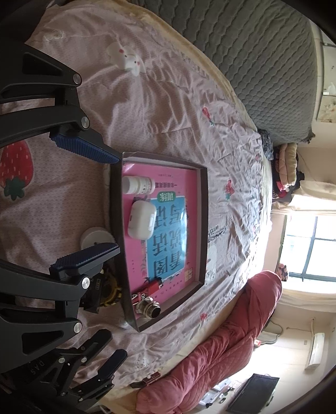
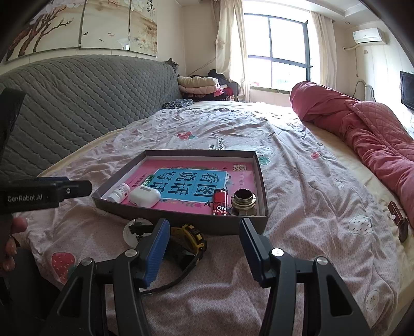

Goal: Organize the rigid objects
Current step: 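Withdraw both open tools from the box toward the yellow tape measure, then grasp the yellow tape measure with the right tool while the left tool approaches the white lid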

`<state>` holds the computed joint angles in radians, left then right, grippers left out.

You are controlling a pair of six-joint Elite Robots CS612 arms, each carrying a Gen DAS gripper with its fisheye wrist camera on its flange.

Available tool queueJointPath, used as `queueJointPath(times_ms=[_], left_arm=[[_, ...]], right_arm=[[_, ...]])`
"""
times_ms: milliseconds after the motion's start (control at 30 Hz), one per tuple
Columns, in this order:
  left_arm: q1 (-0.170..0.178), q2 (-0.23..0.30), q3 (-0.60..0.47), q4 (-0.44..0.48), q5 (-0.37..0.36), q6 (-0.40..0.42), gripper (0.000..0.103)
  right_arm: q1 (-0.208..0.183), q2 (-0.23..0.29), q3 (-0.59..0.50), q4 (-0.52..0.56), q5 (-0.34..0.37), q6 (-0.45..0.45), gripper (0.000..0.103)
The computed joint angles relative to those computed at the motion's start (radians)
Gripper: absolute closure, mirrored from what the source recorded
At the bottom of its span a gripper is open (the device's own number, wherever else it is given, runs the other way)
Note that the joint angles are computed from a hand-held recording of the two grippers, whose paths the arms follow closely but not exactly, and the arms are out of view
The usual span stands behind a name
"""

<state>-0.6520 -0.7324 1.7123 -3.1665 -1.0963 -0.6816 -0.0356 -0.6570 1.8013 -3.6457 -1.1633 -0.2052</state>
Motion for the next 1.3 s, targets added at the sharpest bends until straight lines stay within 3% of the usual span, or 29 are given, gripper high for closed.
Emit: queueJointPath(times_ms=[600, 1300], left_arm=[[-0.007, 0.019, -0.005, 0.066, -0.054, 0.012, 0.038], [0.021, 0.077, -0.089, 0.137, -0.113, -0.013, 0.038]], right_arm=[[-0.005, -0.013, 0.025, 0.028, -0.014, -0.022, 0.048], [0.000, -0.002, 0.000, 0.094, -0.012, -0.027, 0.048]])
